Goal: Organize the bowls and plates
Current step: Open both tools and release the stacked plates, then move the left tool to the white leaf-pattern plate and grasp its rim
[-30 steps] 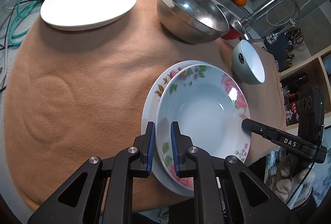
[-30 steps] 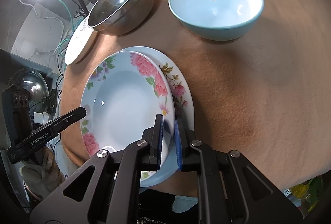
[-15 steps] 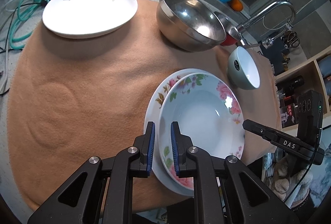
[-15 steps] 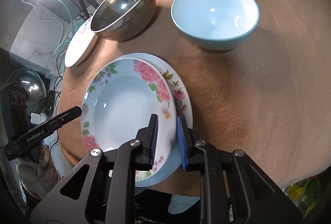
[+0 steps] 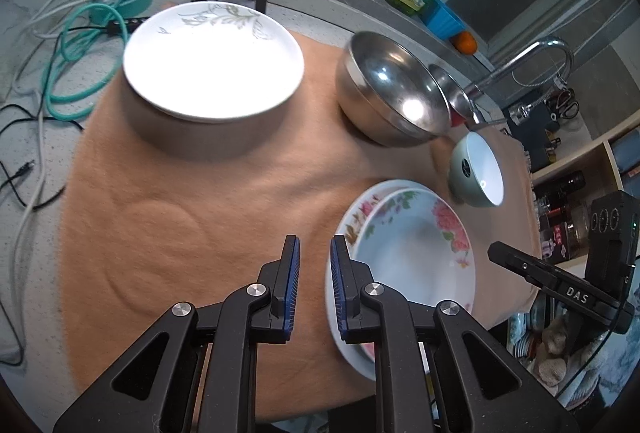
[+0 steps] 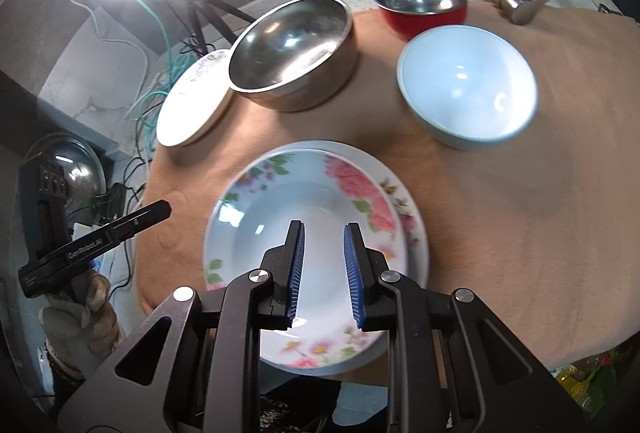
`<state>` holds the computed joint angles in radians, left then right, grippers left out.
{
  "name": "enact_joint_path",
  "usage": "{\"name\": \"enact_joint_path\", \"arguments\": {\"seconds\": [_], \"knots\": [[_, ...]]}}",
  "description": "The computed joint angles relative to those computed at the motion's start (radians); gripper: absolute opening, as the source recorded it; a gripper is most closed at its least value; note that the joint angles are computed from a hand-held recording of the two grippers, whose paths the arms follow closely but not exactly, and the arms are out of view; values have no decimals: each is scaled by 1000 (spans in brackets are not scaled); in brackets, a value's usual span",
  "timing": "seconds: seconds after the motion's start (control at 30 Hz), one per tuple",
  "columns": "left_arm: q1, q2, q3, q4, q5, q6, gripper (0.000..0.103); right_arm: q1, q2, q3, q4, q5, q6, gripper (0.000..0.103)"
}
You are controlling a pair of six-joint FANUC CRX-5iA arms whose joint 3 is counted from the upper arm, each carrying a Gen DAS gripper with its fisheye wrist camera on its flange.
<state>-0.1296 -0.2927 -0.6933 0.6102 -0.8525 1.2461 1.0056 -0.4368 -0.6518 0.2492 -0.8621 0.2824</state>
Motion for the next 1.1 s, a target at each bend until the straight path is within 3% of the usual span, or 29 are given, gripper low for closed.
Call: {"name": "enact_joint_path", "arguments": {"seconds": [0.33, 0.57, 0.9, 1.1], "knots": [[135, -10, 41, -42, -5, -83, 14, -13, 138, 124, -57, 133, 65, 21], [203, 71, 114, -58, 28, -126, 14, -31, 288, 248, -73, 193, 108, 21], [233, 247, 230, -63, 52, -142, 14, -109, 468, 390, -162, 177, 195, 21], [237, 351, 294, -9, 49, -182, 14, -158, 537, 449, -230, 152, 243, 21]]}}
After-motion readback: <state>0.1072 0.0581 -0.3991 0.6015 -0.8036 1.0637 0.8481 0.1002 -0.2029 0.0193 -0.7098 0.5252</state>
